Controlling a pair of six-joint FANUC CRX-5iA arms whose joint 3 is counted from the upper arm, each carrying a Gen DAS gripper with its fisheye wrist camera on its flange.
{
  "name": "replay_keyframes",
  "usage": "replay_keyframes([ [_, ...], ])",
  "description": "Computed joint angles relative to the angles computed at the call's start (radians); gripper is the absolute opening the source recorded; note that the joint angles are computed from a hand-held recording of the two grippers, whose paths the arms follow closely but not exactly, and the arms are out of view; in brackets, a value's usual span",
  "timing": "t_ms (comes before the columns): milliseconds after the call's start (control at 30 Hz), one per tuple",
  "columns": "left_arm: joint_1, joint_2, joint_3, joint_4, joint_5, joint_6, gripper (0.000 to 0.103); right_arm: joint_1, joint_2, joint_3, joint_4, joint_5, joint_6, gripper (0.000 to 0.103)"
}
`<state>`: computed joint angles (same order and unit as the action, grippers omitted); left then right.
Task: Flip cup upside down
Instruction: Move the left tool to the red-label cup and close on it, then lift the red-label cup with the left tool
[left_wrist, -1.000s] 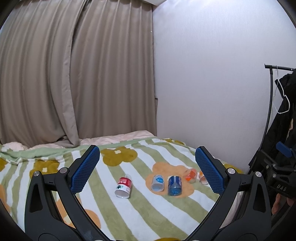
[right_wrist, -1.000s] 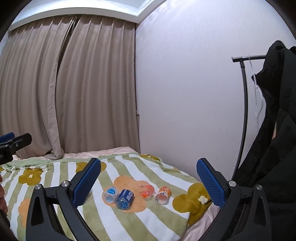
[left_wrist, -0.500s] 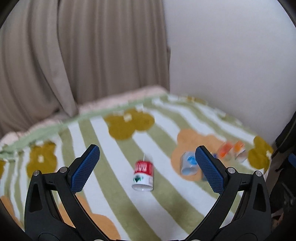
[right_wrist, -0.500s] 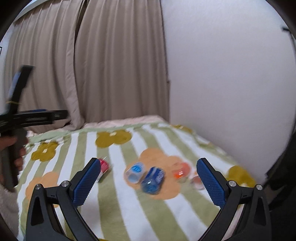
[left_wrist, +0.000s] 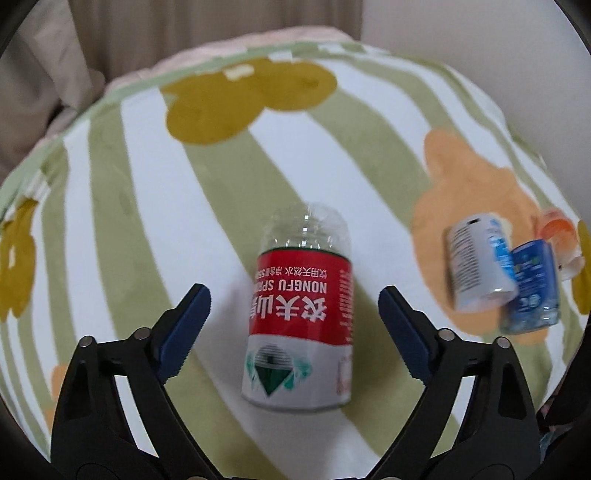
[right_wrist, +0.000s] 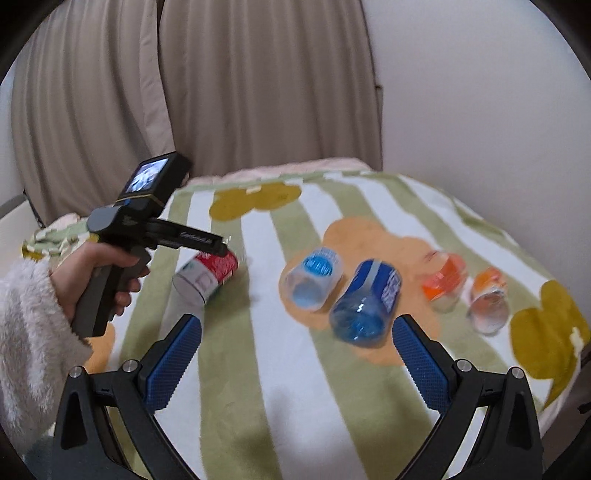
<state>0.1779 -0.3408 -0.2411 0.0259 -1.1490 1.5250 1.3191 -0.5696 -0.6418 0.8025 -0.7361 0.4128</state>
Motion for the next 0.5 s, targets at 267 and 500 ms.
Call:
replay_keyframes([
  [267, 0.024, 0.037, -0.043, 0.057, 0.019, -0.051, 0.059, -0.033, 0.055, -0.002, -0.052, 0.061, 0.025, 0.103],
  [500, 0.041, -0.021, -0.06, 0.107, 0.011, -0.084, 0.058, -0.037, 0.04, -0.011, -0.037, 0.065, 0.011, 0.103],
])
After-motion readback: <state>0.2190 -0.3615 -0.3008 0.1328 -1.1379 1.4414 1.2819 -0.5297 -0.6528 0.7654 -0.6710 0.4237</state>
